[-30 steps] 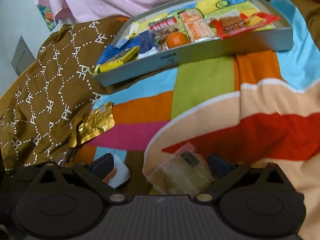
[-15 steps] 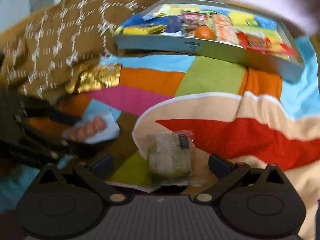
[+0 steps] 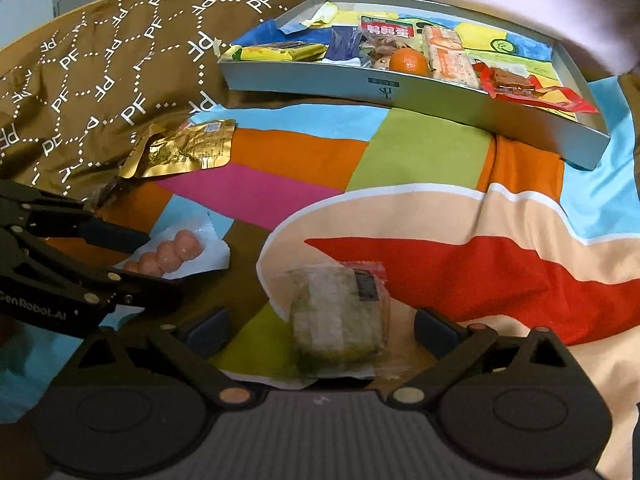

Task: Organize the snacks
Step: 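Close left tool on the sausage pack while right tool grips the wrapped cookie, then carry the sausage pack with left tool while right tool carries the cookie to the tray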

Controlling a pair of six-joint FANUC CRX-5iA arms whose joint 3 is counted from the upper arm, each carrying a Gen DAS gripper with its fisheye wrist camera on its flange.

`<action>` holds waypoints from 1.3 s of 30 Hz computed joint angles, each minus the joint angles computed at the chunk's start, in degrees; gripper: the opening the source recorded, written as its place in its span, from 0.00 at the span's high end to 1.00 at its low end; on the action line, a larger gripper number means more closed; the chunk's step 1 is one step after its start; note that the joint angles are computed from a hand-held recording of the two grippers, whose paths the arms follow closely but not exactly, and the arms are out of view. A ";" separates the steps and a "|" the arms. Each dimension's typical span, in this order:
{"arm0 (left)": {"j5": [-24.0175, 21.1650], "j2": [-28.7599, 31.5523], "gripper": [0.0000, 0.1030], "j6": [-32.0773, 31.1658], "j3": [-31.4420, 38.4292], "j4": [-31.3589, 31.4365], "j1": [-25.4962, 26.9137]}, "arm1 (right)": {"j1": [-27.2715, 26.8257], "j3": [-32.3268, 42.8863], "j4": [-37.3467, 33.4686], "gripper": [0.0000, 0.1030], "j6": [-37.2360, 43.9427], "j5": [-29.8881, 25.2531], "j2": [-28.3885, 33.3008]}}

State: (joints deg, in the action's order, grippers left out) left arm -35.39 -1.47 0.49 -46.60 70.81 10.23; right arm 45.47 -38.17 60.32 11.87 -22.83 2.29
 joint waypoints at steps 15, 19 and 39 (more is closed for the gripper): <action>0.41 -0.97 0.39 0.53 -2.05 5.63 -0.62 | -0.63 -0.56 6.14 0.17 -8.03 0.30 1.07; 1.06 -1.48 0.40 -0.64 -3.51 9.86 -1.43 | -1.59 -1.50 12.27 0.22 -14.41 0.48 1.40; 1.58 -0.85 0.19 -2.39 -2.13 3.93 -1.75 | -0.51 -2.58 12.22 0.45 -16.16 -2.11 0.02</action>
